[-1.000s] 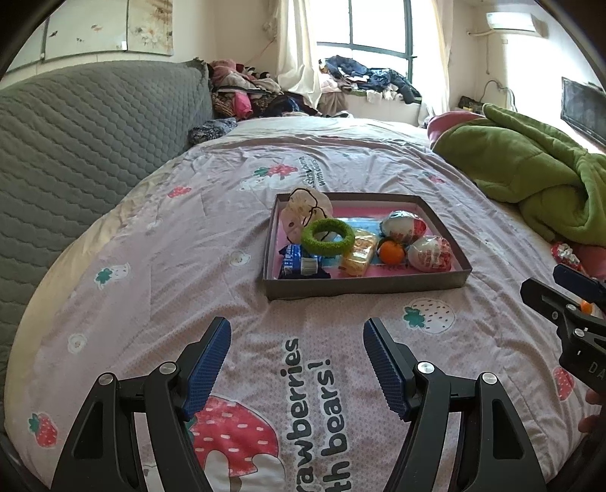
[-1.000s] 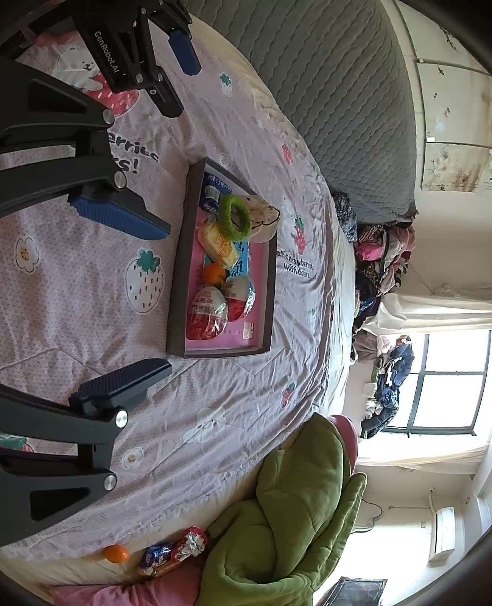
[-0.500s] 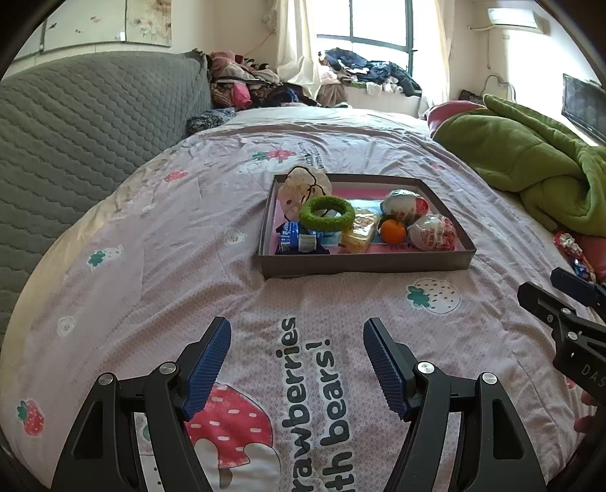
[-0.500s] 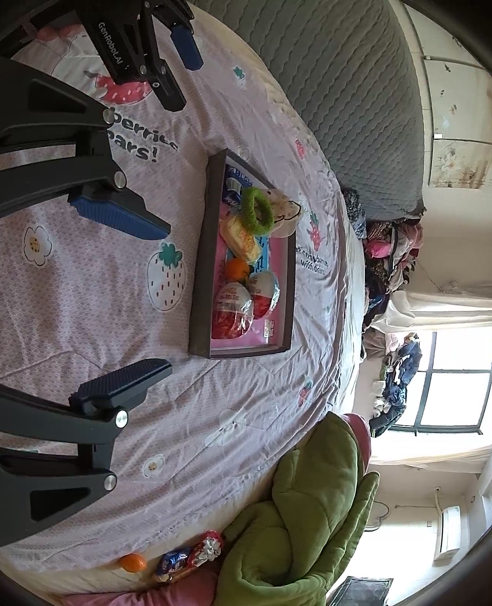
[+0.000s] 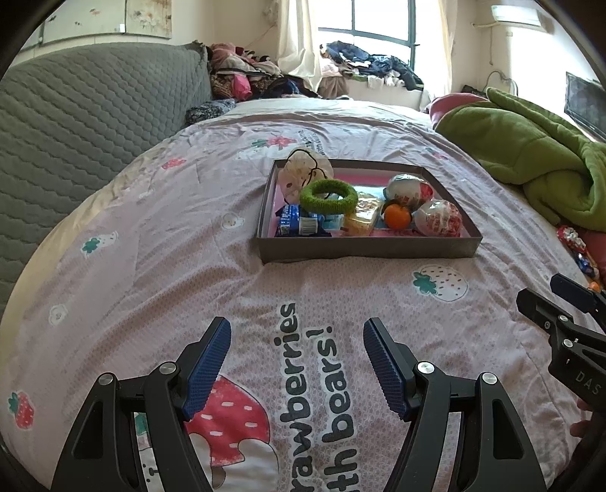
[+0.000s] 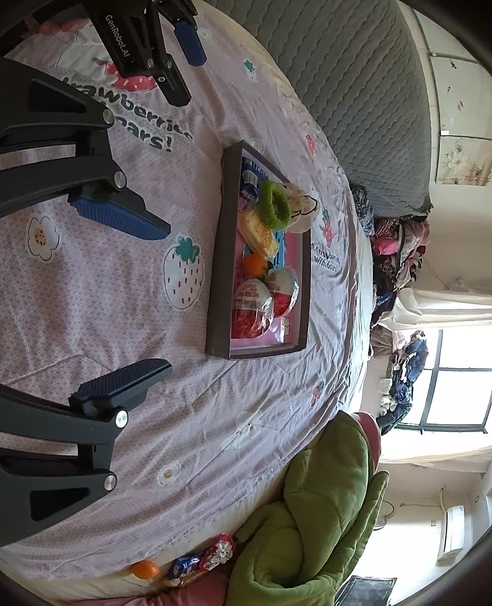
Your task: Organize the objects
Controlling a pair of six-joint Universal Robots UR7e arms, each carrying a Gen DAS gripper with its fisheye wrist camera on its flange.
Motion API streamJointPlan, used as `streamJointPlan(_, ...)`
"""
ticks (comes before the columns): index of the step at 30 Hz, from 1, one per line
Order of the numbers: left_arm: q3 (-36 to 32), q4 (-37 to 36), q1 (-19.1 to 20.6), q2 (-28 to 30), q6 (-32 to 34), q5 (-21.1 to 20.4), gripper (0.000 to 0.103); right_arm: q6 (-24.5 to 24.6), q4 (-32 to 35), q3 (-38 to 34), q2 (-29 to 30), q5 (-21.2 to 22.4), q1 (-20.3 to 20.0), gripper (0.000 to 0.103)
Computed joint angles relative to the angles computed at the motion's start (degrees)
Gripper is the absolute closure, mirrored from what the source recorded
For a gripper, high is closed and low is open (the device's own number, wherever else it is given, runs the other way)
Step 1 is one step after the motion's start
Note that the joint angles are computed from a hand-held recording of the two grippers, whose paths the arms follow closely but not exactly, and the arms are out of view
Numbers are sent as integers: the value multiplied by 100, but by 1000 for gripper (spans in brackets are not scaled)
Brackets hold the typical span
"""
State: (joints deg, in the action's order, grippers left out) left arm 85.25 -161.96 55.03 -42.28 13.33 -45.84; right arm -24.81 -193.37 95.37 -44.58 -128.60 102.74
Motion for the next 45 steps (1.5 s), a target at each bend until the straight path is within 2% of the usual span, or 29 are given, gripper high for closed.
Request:
streamJointPlan(23, 59, -214, 155, 127, 119, -70, 29, -113, -349, 126, 80, 104, -151, 38)
streamJointPlan(45, 51, -346, 245, 203, 185, -103, 29, -69, -374, 119, 172, 82, -198, 38)
